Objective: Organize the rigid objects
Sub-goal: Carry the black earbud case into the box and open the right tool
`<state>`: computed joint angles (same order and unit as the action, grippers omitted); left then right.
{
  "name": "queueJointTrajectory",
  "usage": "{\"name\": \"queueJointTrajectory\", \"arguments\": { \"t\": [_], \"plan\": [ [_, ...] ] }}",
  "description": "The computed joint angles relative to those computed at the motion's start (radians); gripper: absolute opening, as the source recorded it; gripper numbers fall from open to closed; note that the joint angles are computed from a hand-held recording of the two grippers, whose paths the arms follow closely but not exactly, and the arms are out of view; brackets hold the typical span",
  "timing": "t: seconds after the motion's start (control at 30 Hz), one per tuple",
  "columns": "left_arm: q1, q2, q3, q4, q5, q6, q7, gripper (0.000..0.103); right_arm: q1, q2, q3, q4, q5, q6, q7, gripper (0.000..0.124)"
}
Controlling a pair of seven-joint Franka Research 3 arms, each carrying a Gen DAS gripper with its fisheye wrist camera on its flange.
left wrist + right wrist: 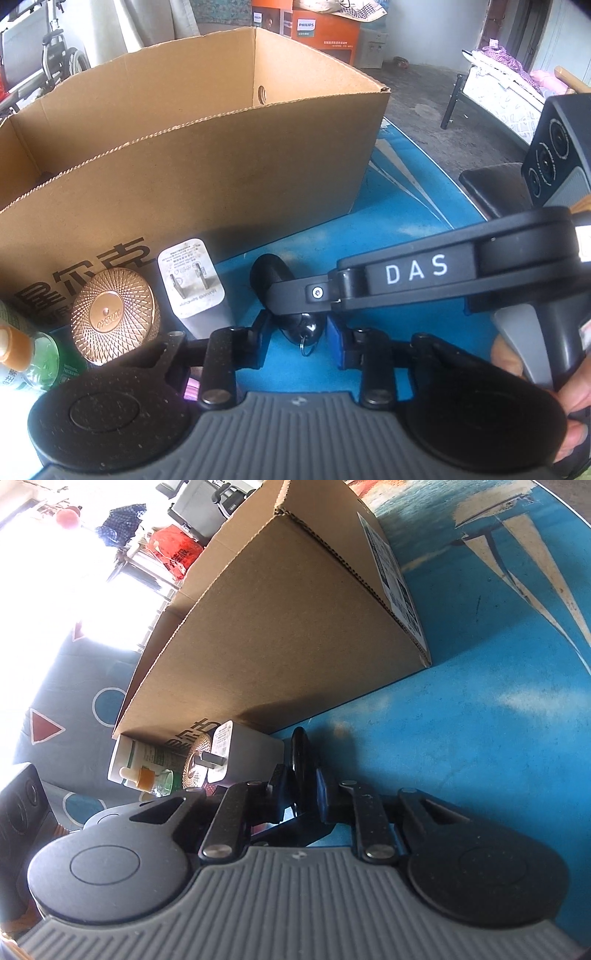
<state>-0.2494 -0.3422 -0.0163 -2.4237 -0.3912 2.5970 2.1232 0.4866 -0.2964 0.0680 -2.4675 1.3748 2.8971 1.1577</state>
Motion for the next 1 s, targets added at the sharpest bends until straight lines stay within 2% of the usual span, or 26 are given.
{"name": "queueJointTrajectory", "arguments": {
  "t": [0.2, 0.4, 0.6, 0.7, 0.77, 0.83, 0.9, 1.0],
  "plan": [
    [-0.019, -0.062, 0.008, -0.029, -0.006, -0.016, 0.016, 0.033, 0.013, -0.082, 0.008, -0.06, 0.041, 0.039, -0.006, 0.015],
    [-0.061, -0.18, 0.037, -0.079, -0.011, 0.003, 0.055, 0.033, 0.049, -0.191, 0.032, -0.114, -0.02, 0.134, 0.064, 0.015],
    [-0.094, -0.281, 0.082, -0.091, 0.013, 0.046, 0.067, 0.034, 0.121, -0.25, 0.005, -0.095, -0.094, 0.216, 0.078, 0.015],
    [-0.096, -0.297, 0.105, -0.063, 0.033, 0.058, 0.06, 0.034, 0.157, -0.225, -0.032, -0.034, -0.162, 0.223, 0.069, 0.015],
    [-0.091, -0.29, 0.115, -0.032, 0.05, 0.059, 0.051, 0.034, 0.178, -0.191, -0.062, 0.018, -0.209, 0.212, 0.069, 0.015],
    [-0.073, -0.264, 0.116, 0.014, 0.073, 0.054, 0.034, 0.034, 0.182, -0.142, -0.092, 0.093, -0.258, 0.165, 0.068, 0.015],
    [-0.05, -0.224, 0.119, 0.074, 0.093, 0.022, 0.015, 0.034, 0.189, -0.082, -0.133, 0.182, -0.247, 0.082, 0.045, 0.015],
    [-0.025, -0.142, 0.14, 0.182, 0.077, -0.051, 0.005, 0.034, 0.138, 0.026, -0.153, 0.326, -0.259, -0.083, 0.081, 0.015]
  ]
}}
